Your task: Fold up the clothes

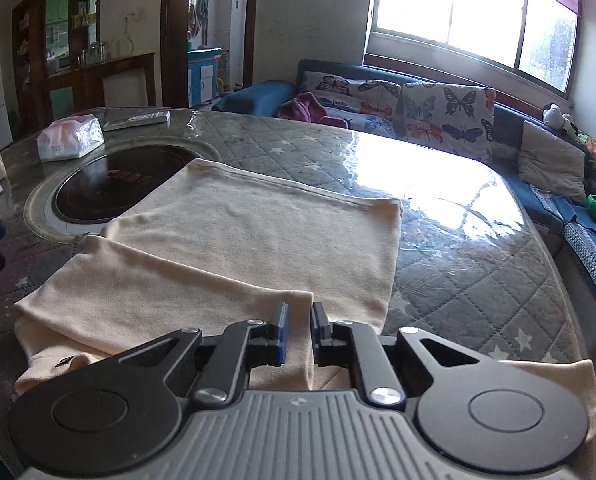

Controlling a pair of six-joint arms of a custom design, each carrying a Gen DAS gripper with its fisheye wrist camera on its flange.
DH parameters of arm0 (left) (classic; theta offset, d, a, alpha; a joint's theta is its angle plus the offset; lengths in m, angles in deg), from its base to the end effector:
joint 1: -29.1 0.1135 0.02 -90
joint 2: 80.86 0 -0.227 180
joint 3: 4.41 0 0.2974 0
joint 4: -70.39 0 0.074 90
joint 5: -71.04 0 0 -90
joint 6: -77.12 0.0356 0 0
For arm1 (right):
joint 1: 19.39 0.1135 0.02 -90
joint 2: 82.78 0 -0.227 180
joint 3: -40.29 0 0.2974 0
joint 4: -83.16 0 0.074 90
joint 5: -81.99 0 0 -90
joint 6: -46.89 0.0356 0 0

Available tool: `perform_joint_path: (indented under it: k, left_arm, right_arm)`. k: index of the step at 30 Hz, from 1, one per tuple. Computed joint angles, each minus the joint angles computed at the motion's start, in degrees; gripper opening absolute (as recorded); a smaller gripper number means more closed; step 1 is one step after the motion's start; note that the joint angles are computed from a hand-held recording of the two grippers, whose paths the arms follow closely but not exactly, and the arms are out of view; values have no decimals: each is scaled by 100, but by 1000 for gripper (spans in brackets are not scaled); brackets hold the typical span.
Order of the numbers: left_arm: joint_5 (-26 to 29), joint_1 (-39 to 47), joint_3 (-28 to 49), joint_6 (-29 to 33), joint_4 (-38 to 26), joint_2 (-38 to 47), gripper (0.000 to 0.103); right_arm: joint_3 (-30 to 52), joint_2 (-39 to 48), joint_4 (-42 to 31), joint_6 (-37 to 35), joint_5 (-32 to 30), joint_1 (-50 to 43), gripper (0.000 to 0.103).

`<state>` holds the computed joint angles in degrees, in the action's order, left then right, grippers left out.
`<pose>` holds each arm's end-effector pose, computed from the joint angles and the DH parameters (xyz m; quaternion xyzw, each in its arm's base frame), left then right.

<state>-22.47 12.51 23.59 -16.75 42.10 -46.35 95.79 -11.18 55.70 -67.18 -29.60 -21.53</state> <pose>0.2099 -0.0603 0.1459 0.0840 0.8819 -0.0555 0.4605 0.3120 0.0015 0.1726 -0.2442 0.8722 0.0798 0.4162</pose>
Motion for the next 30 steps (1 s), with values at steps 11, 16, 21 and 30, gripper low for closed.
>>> perform_joint_path:
  k: [11, 16, 21, 30]
  left_arm:
    - [272, -218, 1391, -420, 2106, 3485, 28]
    - [263, -139, 1637, -403, 2244, 4087, 28]
    - [275, -118, 1598, -374, 2339, 4104, 28]
    - [100, -290, 1642, -416, 2162, 3997, 29]
  right_arm:
    - [97, 490, 382, 320, -233, 122, 12]
    - [149, 666, 392, 388, -208, 34, 13]
    - [-14, 409, 332, 356, -375, -177, 19]
    - [-318, -17, 226, 492, -668, -632, 26]
